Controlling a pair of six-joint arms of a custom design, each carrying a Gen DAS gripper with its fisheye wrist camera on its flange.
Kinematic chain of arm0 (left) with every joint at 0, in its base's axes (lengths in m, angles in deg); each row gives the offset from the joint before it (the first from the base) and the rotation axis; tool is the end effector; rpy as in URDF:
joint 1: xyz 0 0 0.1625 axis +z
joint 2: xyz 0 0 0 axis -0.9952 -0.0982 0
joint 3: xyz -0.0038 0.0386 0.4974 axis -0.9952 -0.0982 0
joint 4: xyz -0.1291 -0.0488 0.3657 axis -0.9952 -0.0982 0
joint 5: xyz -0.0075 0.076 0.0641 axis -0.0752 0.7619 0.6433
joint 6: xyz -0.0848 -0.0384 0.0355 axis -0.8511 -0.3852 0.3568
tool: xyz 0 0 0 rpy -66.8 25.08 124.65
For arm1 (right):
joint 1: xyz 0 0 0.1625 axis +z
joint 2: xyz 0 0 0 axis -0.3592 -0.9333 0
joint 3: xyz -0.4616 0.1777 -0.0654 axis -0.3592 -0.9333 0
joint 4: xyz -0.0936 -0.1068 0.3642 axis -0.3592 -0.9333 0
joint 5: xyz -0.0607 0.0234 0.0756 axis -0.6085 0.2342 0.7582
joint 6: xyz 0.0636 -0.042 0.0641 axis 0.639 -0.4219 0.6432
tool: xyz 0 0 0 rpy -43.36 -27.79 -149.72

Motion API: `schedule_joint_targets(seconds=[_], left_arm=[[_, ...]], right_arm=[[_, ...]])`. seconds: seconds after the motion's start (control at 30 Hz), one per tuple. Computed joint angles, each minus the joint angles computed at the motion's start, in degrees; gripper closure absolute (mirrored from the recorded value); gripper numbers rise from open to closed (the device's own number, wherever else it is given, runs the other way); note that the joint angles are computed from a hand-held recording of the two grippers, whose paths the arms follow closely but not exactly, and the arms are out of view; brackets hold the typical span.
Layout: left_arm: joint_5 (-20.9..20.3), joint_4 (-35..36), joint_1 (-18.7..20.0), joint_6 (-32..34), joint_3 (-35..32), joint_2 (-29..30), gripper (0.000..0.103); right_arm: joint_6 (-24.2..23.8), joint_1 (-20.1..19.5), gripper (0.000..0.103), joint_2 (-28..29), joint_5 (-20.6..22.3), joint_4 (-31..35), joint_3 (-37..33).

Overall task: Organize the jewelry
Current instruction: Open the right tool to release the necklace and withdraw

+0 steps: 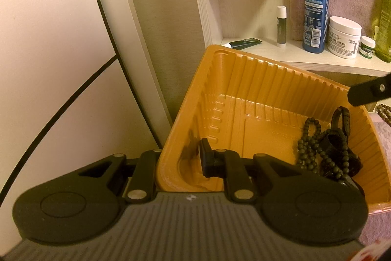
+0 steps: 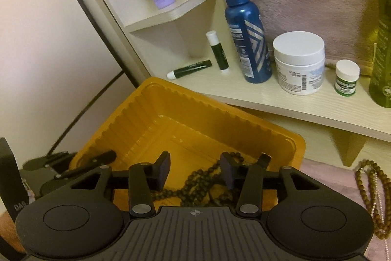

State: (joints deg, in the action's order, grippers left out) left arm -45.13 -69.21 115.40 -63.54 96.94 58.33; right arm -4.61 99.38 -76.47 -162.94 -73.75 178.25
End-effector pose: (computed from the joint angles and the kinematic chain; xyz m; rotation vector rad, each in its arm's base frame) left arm -0.4624 -0.5447 -0.0189 0.1756 1.8912 -1.0096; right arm 0.0110 -0.6707 0.4500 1.0266 -2.8266 0.5873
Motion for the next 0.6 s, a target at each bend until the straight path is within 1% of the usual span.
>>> schedule_joint_targets(seconds=[0.2, 0.43, 0.6], left_arm=[[0.03, 0.32, 0.00, -0.11, -0.13, 0.02, 0.087], [-0.01, 0.87, 0.05, -0.25, -0.52, 0.15, 0.087], [-0.02, 1.37, 0.05, -0.43, -0.71, 0.19, 0.087]], right_arm=[[-1.09, -0.39, 0.055, -1.11, -0.53, -0.62, 1.39], [-0.30, -1.64, 0.054, -2.63, 0.58, 0.10, 2.03], [-0.26, -3.10, 0.054, -4.38, 1.63, -1.11, 2.92]])
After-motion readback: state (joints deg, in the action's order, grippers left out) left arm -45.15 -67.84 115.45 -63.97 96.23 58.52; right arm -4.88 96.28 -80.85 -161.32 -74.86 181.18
